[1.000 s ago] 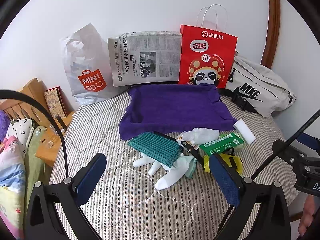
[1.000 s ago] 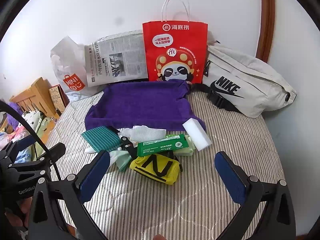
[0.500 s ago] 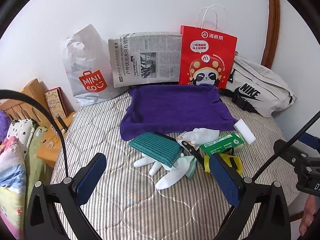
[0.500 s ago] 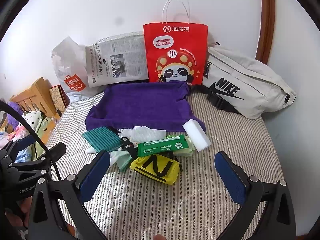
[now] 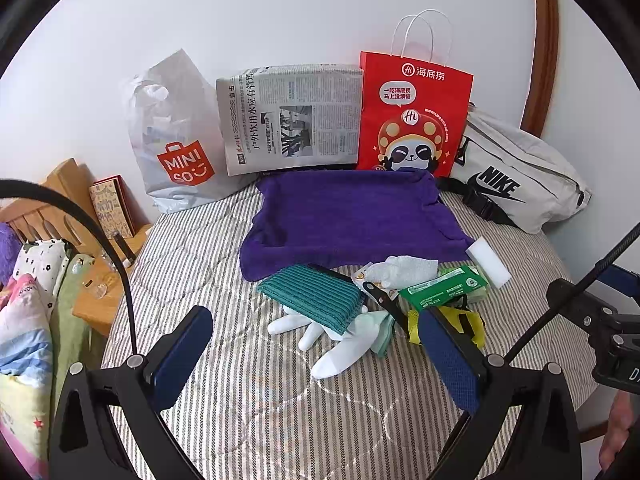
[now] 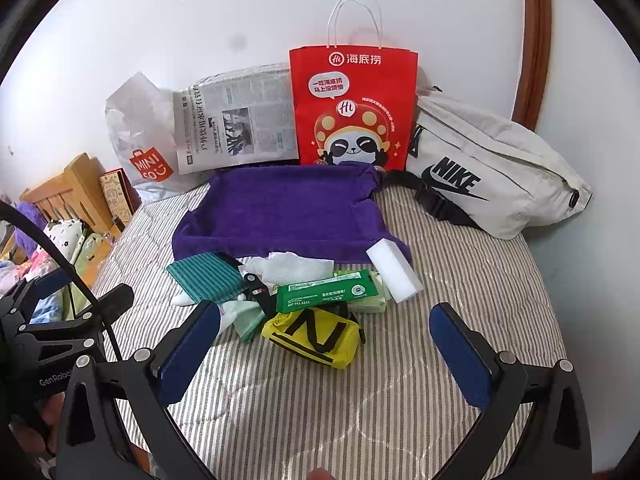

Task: Organize soft objects
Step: 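Reach the left tool to the teal ribbed scrub pad and grasp it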

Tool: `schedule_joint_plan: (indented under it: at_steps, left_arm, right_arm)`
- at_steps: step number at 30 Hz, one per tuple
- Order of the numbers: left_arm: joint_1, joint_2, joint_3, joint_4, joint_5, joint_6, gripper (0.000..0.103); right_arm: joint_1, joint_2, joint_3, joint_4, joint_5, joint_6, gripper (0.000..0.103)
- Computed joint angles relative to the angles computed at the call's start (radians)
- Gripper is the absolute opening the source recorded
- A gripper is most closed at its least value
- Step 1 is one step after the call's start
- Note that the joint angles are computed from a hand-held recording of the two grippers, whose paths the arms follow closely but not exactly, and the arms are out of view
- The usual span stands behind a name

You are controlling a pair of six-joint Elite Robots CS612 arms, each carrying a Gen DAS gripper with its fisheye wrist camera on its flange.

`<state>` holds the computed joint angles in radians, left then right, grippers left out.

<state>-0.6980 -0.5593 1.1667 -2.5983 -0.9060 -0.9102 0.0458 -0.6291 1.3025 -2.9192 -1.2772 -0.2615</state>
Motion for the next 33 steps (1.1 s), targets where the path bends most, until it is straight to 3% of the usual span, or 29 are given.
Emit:
schedule_joint_plan:
  at_steps: [10, 15, 17, 23, 27, 30, 33]
  left_arm:
    - [0.002, 0.001, 0.0, 0.004, -0.009, 0.005, 0.103]
    - [0.022, 0.01, 0.001, 0.051, -0.029, -0.025, 0.103]
    - [0.032, 0.019, 0.01, 0.014, -0.046, -0.023, 0.103]
    - [0.066, 0.061, -0.008, -0.039, -0.16, 0.017, 0.103]
    - [0.089, 0.093, -0.033, -0.084, -0.254, -0.011, 0.103]
    - [0.088, 0.111, -0.058, -0.063, -0.229, 0.001, 0.103]
    - [0.083, 0.129, -0.093, -0.033, -0.198, 0.093, 0.103]
  right_arm:
    - [0.0, 0.01, -0.011, 0.001, -0.006, -0.008, 0.103]
    - [-0.004, 0.026, -0.032, 0.015, -0.028, 0.012, 0.103]
    - [-0.006, 0.034, -0.041, 0.026, -0.037, 0.018, 0.103]
    - [-0.005, 0.062, -0.076, 0.076, -0.07, 0.017, 0.103]
    - [-0.003, 0.082, -0.102, 0.11, -0.084, 0.014, 0.103]
    - [-0.002, 0.091, -0.112, 0.124, -0.089, 0.0, 0.103]
    - [-0.002, 0.101, -0.127, 0.143, -0.09, -0.006, 0.103]
